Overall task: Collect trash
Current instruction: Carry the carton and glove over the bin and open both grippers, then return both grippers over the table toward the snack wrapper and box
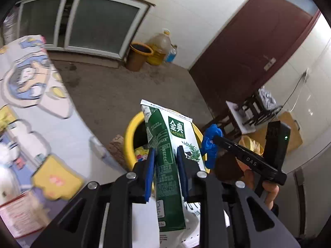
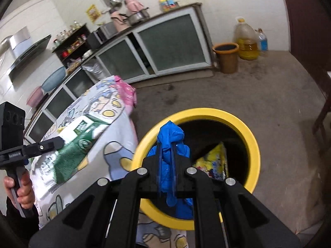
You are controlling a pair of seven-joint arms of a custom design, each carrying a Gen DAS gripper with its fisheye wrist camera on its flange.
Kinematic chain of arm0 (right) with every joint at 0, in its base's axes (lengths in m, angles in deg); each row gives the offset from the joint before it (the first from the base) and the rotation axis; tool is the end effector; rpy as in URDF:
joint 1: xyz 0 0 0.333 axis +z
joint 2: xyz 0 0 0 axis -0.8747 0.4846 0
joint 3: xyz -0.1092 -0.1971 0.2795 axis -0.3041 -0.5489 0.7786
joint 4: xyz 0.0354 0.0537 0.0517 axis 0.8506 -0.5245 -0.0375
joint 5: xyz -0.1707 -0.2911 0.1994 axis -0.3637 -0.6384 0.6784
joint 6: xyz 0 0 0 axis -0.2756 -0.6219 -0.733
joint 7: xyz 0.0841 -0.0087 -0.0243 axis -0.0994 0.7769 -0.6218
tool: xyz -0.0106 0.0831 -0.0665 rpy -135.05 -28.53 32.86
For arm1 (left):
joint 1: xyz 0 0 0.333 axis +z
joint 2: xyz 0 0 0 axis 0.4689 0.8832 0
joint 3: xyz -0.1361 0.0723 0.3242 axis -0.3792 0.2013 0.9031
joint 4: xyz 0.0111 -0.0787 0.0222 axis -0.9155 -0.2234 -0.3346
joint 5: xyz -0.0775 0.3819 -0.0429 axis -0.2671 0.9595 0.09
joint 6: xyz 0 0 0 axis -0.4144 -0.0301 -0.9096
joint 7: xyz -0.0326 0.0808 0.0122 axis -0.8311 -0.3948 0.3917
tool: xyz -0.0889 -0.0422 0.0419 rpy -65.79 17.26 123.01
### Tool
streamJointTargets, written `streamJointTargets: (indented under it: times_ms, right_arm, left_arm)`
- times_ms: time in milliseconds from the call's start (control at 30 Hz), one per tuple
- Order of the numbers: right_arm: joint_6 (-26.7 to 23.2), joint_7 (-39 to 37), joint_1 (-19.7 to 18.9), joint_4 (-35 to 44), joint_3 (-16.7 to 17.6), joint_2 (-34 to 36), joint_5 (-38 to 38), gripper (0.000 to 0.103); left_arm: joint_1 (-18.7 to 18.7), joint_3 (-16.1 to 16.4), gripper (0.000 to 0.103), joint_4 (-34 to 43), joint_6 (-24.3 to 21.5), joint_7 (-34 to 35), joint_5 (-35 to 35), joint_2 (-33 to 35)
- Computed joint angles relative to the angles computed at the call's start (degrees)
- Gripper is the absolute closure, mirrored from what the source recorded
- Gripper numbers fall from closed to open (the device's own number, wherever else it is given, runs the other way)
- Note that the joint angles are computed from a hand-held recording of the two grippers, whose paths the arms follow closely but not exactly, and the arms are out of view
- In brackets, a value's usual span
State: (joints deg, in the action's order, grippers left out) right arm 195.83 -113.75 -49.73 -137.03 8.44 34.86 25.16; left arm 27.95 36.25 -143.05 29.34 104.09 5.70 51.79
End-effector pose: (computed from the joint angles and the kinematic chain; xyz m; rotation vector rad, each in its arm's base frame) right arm 0.5030 0.2037 0.5044 -1.1823 2.0057 -0.5109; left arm 0.7081 -0.1864 0.5629 1.0897 -2.4489 1.1000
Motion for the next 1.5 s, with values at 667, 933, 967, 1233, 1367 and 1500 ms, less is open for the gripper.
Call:
streamJointTargets:
  times_ms: [667, 933, 967, 1233, 1367, 1500]
  right_arm:
    - [-2.2, 9.9, -1.3, -3.8, 0.0, -0.9, -7.5, 0.045]
    - [4.1, 5.7, 4.2, 11.0, 0.7, 8.1, -18.9, 0.046]
    - [5.3, 2.7, 5.2, 12.9, 0.6, 9.6, -17.7, 0.046]
    - [3.1, -50.1, -0.7, 29.8, 19.0, 25.1, 17.9, 0.042]
    - [-5.1, -64.4, 0.9, 39.5, 23.2, 31.9, 23.7, 0.039]
    - [-11.4, -75.5, 2.4, 46.7, 25.0, 36.9, 28.6, 0.032]
  left_arm:
    - [2.1, -1.3, 0.010, -13.9, 15.7, 10.8, -7.1, -7.9]
    - [10.1, 7.1, 0.008, -22.5, 11.3, 30.3, -18.1, -17.4]
    - [10.9, 8.2, 0.008, -23.2, 10.9, 32.0, -18.3, -17.9]
    - [15.7, 13.2, 0.008, -24.8, 9.8, 41.3, -12.6, -18.6]
    - [16.4, 13.3, 0.008, -24.0, 9.5, 42.5, -8.4, -16.9]
    - [18.0, 12.8, 0.008, -18.3, 4.8, 38.1, -5.9, -11.7]
